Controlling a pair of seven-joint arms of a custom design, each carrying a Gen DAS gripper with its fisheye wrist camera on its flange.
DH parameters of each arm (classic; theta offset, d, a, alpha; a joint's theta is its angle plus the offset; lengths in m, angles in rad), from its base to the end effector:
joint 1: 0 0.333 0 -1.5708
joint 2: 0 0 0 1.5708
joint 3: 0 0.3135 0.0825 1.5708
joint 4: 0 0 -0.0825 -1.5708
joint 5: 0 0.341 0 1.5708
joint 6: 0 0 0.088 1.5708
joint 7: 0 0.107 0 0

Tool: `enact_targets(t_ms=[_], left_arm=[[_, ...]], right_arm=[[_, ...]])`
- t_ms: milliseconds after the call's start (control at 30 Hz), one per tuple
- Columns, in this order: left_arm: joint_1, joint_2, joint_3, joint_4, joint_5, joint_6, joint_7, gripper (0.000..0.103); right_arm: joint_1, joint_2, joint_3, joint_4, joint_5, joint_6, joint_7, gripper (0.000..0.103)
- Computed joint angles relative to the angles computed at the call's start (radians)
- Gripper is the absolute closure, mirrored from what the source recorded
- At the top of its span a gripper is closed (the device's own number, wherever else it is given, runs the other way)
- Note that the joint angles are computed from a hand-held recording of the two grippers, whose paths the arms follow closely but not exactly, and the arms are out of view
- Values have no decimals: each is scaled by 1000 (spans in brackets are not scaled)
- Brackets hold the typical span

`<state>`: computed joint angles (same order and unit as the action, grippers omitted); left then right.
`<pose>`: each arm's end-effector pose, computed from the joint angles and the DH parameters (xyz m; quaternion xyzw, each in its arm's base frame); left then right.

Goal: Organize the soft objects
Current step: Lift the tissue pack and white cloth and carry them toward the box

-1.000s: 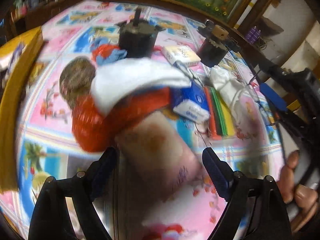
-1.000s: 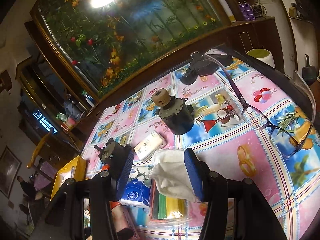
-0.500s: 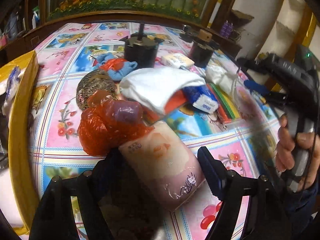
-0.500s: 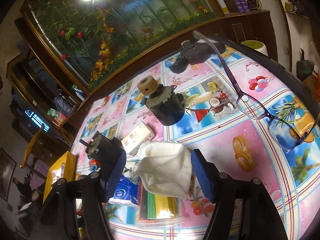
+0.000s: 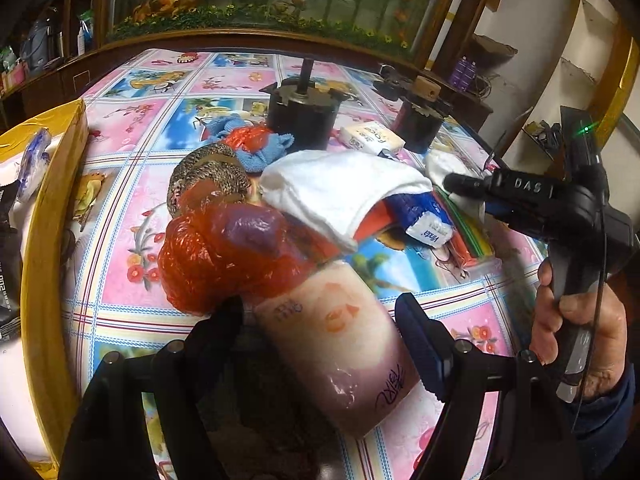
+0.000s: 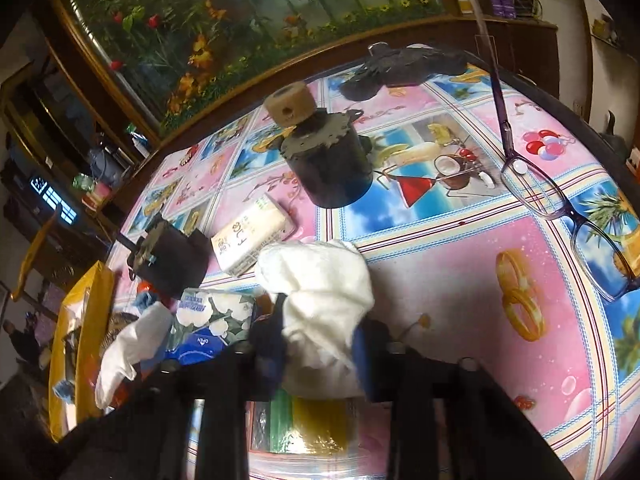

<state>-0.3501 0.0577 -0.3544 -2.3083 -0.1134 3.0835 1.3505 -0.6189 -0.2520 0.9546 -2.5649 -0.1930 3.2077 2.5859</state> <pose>0.4144 -0.3371 0.4341 -0.5303 0.7707 -0.3437 0.0810 0.4239 0.1826 0.4347 -0.5039 0.7695 -0.1677 0.3547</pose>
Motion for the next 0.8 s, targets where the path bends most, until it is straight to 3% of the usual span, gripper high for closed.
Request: enact_targets(t_ms=[33, 100, 133, 200, 333, 467, 667, 800], left_arm=[[7, -2, -10, -2, -30, 4, 24, 26], [26, -8, -44, -11, -150, 27, 117, 39], [25, -11, -45, -16, -173, 40, 133, 39], [27, -16, -61, -20, -255, 56, 203, 45], [14, -24, -73, -24, -382, 92, 318, 45], [-4, -23, -61, -18, -419, 90, 353, 46], [-24, -15, -26, -11, -315, 61, 266, 46], [-45, -7, 20, 9, -91, -19, 72, 37]], right_arm=[[-23, -26, 24, -1, -7, -2, 6, 85], [-71, -96, 74, -8, -7, 0, 23, 85], [-75, -119, 80, -14, 1, 9, 22, 85], [-62, -136, 70, -28, 28, 34, 7, 85], [-23, -138, 47, -45, 83, 60, -32, 85], [-23, -145, 58, -47, 132, 74, -70, 85], [-16, -148, 64, -47, 190, 67, -127, 85], [13, -141, 39, -56, 213, 83, -143, 85]])
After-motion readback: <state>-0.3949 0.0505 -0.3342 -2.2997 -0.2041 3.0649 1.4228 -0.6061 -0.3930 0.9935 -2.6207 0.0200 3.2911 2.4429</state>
